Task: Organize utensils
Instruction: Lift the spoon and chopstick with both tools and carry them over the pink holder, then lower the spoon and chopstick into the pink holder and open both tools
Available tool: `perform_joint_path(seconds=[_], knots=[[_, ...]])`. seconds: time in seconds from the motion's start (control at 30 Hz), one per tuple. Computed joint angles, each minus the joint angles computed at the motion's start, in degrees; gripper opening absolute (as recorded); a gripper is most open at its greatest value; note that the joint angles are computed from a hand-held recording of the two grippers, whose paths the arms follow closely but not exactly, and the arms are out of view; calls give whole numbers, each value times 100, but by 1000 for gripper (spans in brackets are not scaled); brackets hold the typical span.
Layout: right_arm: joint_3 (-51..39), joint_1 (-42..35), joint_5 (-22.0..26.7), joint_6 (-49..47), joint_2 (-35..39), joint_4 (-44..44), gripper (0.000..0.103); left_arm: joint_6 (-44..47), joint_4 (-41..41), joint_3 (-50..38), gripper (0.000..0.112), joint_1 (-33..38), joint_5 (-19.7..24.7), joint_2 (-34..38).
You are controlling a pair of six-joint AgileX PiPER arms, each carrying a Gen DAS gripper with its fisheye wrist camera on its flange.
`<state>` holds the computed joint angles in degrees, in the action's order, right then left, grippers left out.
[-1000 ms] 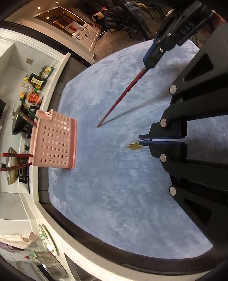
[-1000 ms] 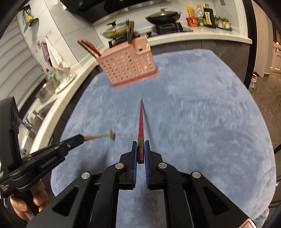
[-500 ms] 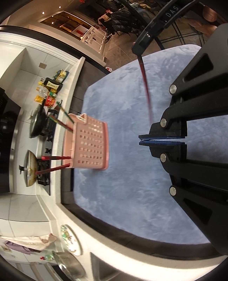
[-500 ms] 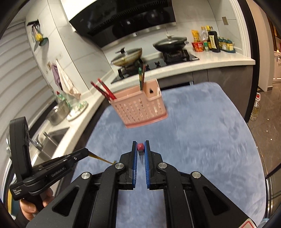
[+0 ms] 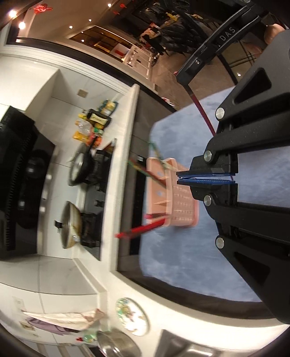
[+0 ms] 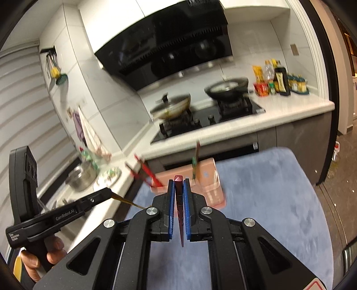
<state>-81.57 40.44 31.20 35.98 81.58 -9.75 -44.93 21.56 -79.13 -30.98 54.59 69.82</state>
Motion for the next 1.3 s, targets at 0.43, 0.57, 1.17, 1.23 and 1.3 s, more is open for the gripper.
perform_joint_path(seconds=[0.43,0.57,1.17,1.23,1.3], knots=[[-3829,-451,822,-501,2254,-12,7,1312,-1046,-1786,1,1469,-143,1361],[-4655,-488,1140,-576,2909,22,7,1473,-1201,-1813,1,1629,-154,1584],[-4898,-432,1569,-691,3668,144,8,1414,-1356,-1229,2,1892,-508,1922],[-4762,-410,1493,-628,3593,69,9,1309,-1172,-1222,3,1815,-496,1906],[-4668,-407,1474,-634,3523,95,13,1200,-996,-1228,18,1740,-460,1891]])
